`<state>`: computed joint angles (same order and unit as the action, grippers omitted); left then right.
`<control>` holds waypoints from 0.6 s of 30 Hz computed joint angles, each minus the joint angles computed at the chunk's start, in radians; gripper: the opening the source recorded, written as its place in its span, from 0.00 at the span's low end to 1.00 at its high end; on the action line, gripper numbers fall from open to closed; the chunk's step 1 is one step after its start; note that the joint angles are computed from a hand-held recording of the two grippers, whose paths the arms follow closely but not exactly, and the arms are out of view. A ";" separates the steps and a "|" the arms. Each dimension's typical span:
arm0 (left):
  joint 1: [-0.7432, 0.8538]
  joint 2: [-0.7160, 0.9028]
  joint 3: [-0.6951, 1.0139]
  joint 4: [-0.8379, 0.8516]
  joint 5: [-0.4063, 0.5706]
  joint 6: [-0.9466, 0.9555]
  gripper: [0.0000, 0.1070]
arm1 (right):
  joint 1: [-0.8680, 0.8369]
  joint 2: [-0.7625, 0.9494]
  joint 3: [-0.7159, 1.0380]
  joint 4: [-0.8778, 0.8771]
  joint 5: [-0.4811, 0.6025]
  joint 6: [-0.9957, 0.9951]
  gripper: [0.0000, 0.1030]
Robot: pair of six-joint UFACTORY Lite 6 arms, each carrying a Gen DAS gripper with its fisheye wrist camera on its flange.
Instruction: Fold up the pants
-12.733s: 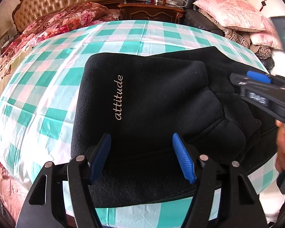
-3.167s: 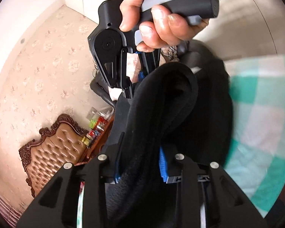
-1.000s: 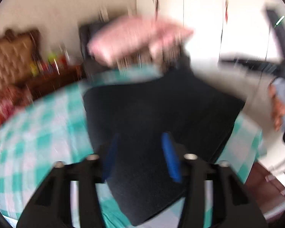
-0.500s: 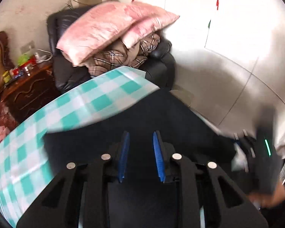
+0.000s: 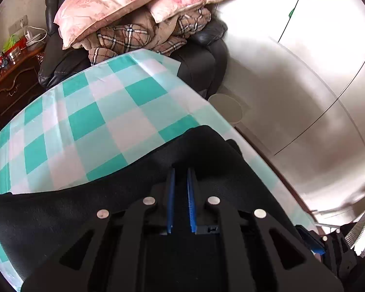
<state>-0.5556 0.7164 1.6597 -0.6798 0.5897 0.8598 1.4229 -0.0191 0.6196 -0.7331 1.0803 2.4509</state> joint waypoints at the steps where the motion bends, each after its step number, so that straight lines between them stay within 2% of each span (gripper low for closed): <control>1: 0.020 -0.041 -0.047 -0.049 0.003 0.044 0.10 | 0.000 -0.002 -0.001 -0.001 -0.001 0.001 0.76; 5: 0.109 -0.298 -0.332 -0.225 -0.011 0.239 0.13 | 0.000 0.003 -0.001 -0.005 -0.002 0.019 0.77; 6: 0.138 -0.370 -0.416 -0.248 -0.017 0.284 0.17 | 0.001 0.006 0.003 -0.003 0.000 0.018 0.77; 10: 0.304 -0.624 -0.735 -0.313 -0.003 0.455 0.17 | -0.001 0.002 -0.006 -0.009 -0.004 0.018 0.77; 14: 0.457 -0.833 -0.958 -0.365 0.022 0.607 0.17 | -0.009 0.010 0.004 -0.002 0.001 0.006 0.77; 16: 0.503 -0.879 -1.022 -0.376 0.011 0.660 0.17 | -0.008 0.018 0.012 0.002 0.005 0.003 0.77; 18: 0.534 -0.840 -1.051 -0.369 -0.002 0.691 0.17 | -0.009 0.027 0.022 0.009 0.010 -0.006 0.77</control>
<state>-0.0219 -0.1239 0.6085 -1.0485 0.5882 1.5504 1.4144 0.0075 0.6413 -0.7238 1.0899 2.4448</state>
